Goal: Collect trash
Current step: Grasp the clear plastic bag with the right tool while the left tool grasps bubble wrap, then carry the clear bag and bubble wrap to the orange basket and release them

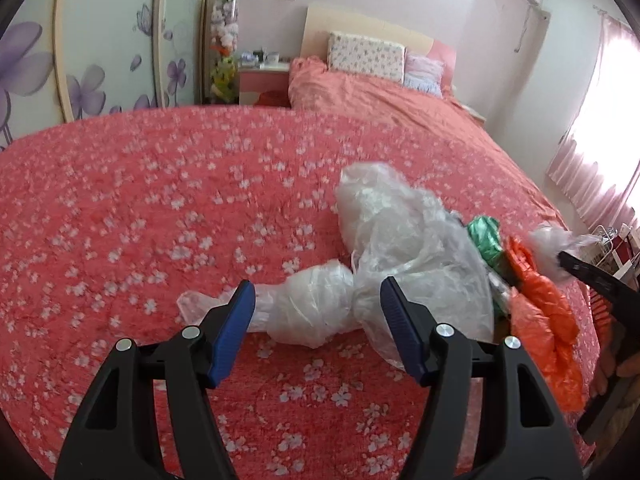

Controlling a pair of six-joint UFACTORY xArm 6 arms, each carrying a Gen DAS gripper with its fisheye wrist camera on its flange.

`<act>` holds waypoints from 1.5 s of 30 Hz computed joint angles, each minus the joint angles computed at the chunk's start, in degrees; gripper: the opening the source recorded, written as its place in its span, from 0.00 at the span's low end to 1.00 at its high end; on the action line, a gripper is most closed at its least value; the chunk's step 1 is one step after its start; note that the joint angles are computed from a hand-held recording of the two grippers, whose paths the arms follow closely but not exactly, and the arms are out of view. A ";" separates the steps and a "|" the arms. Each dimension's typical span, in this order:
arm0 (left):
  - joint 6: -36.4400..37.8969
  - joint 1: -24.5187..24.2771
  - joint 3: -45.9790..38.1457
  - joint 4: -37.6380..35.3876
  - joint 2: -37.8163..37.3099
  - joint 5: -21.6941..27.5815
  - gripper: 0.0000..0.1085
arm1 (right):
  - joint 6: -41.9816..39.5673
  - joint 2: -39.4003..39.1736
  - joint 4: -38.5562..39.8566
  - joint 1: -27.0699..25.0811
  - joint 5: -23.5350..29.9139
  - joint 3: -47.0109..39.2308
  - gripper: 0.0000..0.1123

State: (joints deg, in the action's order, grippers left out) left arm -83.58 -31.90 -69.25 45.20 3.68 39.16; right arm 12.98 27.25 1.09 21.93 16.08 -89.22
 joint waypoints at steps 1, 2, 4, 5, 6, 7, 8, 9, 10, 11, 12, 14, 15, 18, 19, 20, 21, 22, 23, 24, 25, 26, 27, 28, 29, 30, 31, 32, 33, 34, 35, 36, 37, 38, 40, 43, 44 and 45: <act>1.05 0.11 -0.25 -1.33 0.48 -0.35 0.57 | -0.56 -0.73 0.74 -0.14 -0.37 1.05 0.08; 1.57 0.11 -0.38 -2.20 0.84 -0.74 0.48 | -1.28 -1.41 1.50 -0.29 -0.66 1.99 0.08; 1.80 -0.07 -0.52 -2.67 1.03 -0.68 0.30 | -1.43 -3.04 1.50 -0.51 -1.52 4.19 0.08; 1.72 0.01 -0.17 -2.63 0.80 -1.57 0.26 | -1.70 -3.61 1.67 -0.64 -1.83 4.88 0.08; 1.42 -0.15 0.01 -2.64 0.59 -1.57 0.26 | -1.65 -4.62 1.56 -0.75 -2.41 6.16 0.08; 0.96 -0.33 0.16 -2.29 0.40 -1.46 0.23 | -1.62 -5.42 1.47 -0.86 -2.88 7.16 0.08; 0.69 -0.56 0.18 -2.12 0.17 -1.17 0.23 | -1.87 -6.45 1.67 -0.95 -3.46 8.40 0.08; -0.05 -0.91 0.51 -1.71 -0.35 -0.72 0.22 | -2.29 -7.34 2.06 -1.04 -3.89 9.40 0.08; -0.87 -1.22 0.81 -1.28 -0.91 -0.37 0.22 | -2.63 -8.43 2.33 -1.17 -4.32 10.57 0.08; -1.60 -1.45 1.17 -0.84 -1.56 -0.08 0.22 | -2.85 -9.39 2.45 -1.29 -4.67 11.56 0.08; -2.37 -1.87 1.27 -0.29 -2.24 0.57 0.22 | -2.94 -10.52 2.44 -1.43 -5.14 12.74 0.08; -3.26 -2.62 1.14 0.77 -3.38 2.10 0.22 | -2.64 -12.44 2.12 -1.63 -5.94 14.68 0.08; -3.85 -3.21 0.80 1.62 -3.95 3.29 0.22 | -2.49 -13.49 1.93 -1.74 -6.53 15.83 0.08; -5.10 -4.97 -0.72 3.89 -4.84 6.17 0.22 | -3.24 -17.11 2.47 -1.99 -8.41 19.61 0.08; -5.42 -5.69 -1.56 4.61 -4.84 7.35 0.22 | -3.27 -18.02 2.42 -2.05 -8.89 20.56 0.08; -5.63 -6.30 -2.13 5.19 -4.95 8.31 0.22 | -3.58 -19.18 2.66 -2.11 -9.44 21.74 0.08; -5.76 -7.08 -3.16 5.78 -4.84 9.31 0.22 | -3.89 -20.28 2.94 -2.18 -9.94 22.86 0.08; -5.94 -7.79 -4.14 6.34 -4.57 10.01 0.22 | -4.78 -21.73 3.90 -2.24 -10.63 24.36 0.08; -5.96 -8.31 -4.99 6.72 -4.35 10.59 0.22 | -4.89 -22.71 4.06 -2.27 -11.18 25.38 0.08; -6.16 -9.22 -6.02 7.30 -3.99 11.33 0.22 | -4.72 -23.75 3.85 -2.38 -11.81 26.49 0.08; -6.13 -9.87 -7.09 7.71 -3.43 11.65 0.22 | -4.47 -25.16 3.43 -2.64 -12.59 27.96 0.08; -6.00 -10.41 -8.05 7.98 -2.87 11.91 0.22 | -4.68 -26.15 3.48 -2.82 -13.20 29.05 0.08; -5.78 -11.10 -9.25 8.29 -2.19 12.17 0.22 | -4.59 -27.34 3.22 -3.08 -13.78 30.24 0.08; -5.51 -11.76 -10.52 8.52 -1.39 12.21 0.22 | -4.20 -28.24 2.72 -3.30 -14.13 31.06 0.08; -5.31 -12.17 -11.53 8.61 -0.66 12.17 0.22 | -4.21 -29.36 2.63 -3.58 -14.74 32.24 0.08; -4.85 -12.70 -13.02 8.65 0.38 12.11 0.22 | -4.77 -30.52 3.22 -3.82 -15.28 33.38 0.08; -4.42 -13.01 -14.34 8.67 1.40 11.86 0.22 | -5.55 -31.51 4.10 -4.00 -15.67 34.34 0.08; -4.02 -13.20 -15.42 8.65 2.24 11.51 0.22 | -5.79 -32.34 4.33 -4.27 -16.05 35.21 0.08; -3.58 -13.41 -16.66 8.60 3.26 10.99 0.22 | -5.54 -33.29 3.98 -4.71 -16.48 36.21 0.08; -3.20 -13.56 -17.76 8.47 4.23 10.47 0.22 | -4.97 -34.07 3.32 -5.16 -16.93 37.10 0.08; -3.09 -13.92 -18.85 8.43 5.21 10.20 0.22 | -4.31 -34.73 2.60 -5.60 -17.09 37.69 0.08; -2.70 -14.17 -20.20 8.20 6.41 9.66 0.22 | -3.62 -35.60 1.89 -6.18 -17.42 38.56 0.08; -2.19 -14.33 -21.46 7.84 7.53 9.07 0.22 | -3.07 -36.32 1.36 -6.69 -17.80 39.34 0.08; -1.67 -14.57 -22.89 7.45 8.70 8.81 0.22 | -2.07 -36.93 0.32 -7.22 -18.18 40.02 0.08; -0.23 -15.04 -26.08 6.72 11.42 8.05 0.22 | 4.12 -38.30 -6.60 -9.23 -18.98 41.47 0.08; 0.98 -15.77 -29.26 6.40 14.23 7.27 0.22 | 12.13 -40.05 -15.67 -12.00 -19.76 43.04 0.08; 1.43 -15.90 -30.41 6.10 15.23 6.95 0.22 | 14.04 -40.60 -17.78 -12.90 -20.09 43.60 0.08; 2.28 -16.01 -32.26 5.33 16.84 6.34 0.22 | 15.34 -41.05 -19.16 -13.57 -20.39 44.11 0.08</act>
State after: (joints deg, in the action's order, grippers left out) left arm -81.29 -47.91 -101.52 50.53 20.51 45.50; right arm 28.32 -13.80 -18.07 8.36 -4.31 -45.11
